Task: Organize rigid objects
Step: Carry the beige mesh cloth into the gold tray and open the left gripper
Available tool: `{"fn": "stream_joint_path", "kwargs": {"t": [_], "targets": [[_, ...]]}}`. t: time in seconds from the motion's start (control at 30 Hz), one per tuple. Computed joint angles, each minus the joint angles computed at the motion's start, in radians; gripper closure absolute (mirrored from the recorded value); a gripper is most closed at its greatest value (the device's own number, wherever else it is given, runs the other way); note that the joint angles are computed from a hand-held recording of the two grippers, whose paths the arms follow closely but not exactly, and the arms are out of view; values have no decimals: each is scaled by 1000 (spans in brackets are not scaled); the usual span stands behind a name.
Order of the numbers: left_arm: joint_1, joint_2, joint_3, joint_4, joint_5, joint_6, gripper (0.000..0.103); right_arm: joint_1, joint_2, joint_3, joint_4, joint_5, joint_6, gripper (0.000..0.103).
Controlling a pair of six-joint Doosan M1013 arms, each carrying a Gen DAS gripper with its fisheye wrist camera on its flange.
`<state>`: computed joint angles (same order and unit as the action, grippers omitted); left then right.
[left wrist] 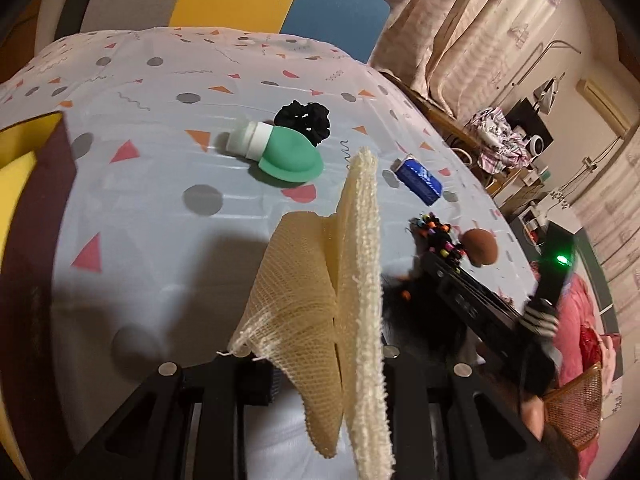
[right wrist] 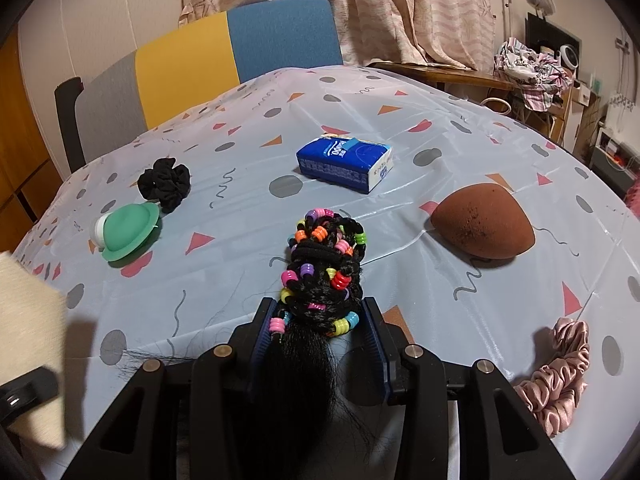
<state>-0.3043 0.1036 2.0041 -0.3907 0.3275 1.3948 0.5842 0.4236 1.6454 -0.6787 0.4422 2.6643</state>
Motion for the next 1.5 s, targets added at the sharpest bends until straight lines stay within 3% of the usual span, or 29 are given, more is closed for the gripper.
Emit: {"fn": "stream_joint_path", "kwargs": {"t": [0.17,0.3,0.5,0.7,0.87,1.0,1.1,1.23,1.5], "targets": [[13,-55,40,-92,-5,93,78,5,3,-6,-15,19,4,61],[21,-107,71,-91,-21,106,77,11,6,-12,-36,42,12,61],[56,-182,121,-16,-45,15,77,18,10,-19,-58,67,18,60],[111,-252,176,185,-58,-211,76,30,17,-30,-90,103,21,60],[170,-280,211,217,-37,-280,76,41,11,-22,-161,96,54,61],[213,-275,221,270,0,-340,67,48,7,-17,-209,94,84,61],[245,-258,217,234,32,-330,43,51,9,-21,-213,102,81,61],[231,-259,209,426,80,-522,25,56,12,-25,-225,113,75,61],[182,-278,206,712,150,-677,18,67,13,-25,-261,126,75,61]]}}
